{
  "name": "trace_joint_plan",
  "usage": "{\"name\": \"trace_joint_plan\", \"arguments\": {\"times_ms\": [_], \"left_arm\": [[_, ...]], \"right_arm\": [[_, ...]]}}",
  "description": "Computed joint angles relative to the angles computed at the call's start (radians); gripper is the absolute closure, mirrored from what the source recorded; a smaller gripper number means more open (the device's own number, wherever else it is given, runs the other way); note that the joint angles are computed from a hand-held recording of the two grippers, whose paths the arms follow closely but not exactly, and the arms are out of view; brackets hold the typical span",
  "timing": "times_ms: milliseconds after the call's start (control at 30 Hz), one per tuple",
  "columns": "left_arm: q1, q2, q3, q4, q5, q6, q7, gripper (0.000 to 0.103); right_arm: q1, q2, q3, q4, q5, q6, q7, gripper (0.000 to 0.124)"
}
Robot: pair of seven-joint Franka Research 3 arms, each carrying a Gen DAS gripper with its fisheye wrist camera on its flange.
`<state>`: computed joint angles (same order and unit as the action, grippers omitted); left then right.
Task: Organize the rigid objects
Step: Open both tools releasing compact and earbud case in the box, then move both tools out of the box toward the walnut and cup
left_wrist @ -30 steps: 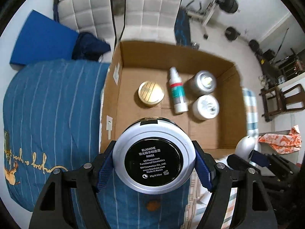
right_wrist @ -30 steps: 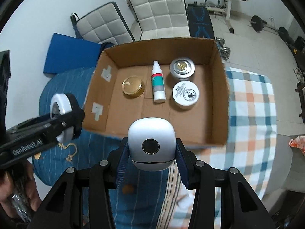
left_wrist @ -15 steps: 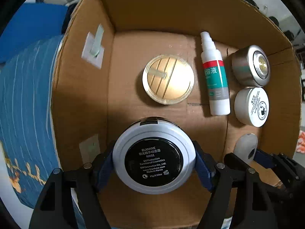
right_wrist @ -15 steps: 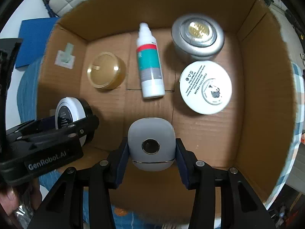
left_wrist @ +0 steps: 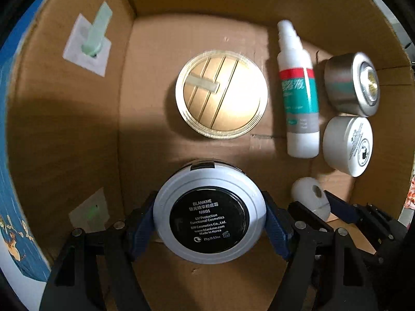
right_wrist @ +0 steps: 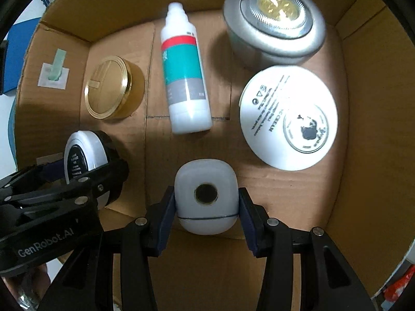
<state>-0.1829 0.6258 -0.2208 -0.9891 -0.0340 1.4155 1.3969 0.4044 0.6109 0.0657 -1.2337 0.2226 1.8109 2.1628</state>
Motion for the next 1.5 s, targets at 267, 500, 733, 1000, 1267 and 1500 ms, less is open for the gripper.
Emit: {"name": "trace_joint_plan", "arguments": {"times_ms": [267, 500, 733, 1000, 1267, 1500], "left_arm": [[0.019, -0.053, -0.001, -0.099, -0.011, 0.023, -0.004, 0.029], [0.011, -0.178, 0.000, -0.226, 0.022, 0.110, 0.019, 0.028], [0.025, -0.372, 0.005, -0.417, 0.016, 0.244, 0.026, 0.015], [0.005, -0.512, 0.009, -0.499, 0.060, 0.317, 0.009, 0.003], [-0.001, -0.622, 0.016, -0.541, 0.050, 0.384, -0.016, 0.003], [-0.002, -0.763, 0.031, -0.613, 0.027, 0.415, 0.003, 0.003]], "right_arm": [[0.003, 0.028, 0.001, 0.043, 0.003, -0.025, 0.002, 0.074], [0.021, -0.065, -0.004, -0.050, -0.025, -0.020, 0.020, 0.067], [0.040, -0.167, -0.009, -0.120, -0.089, -0.017, 0.059, 0.055], [0.080, -0.288, -0.005, -0.173, -0.216, -0.027, 0.129, 0.025], [0.092, -0.438, 0.026, -0.256, -0.301, -0.013, 0.180, 0.024], [0.103, -0.534, 0.068, -0.314, -0.349, 0.001, 0.231, 0.021]]}}
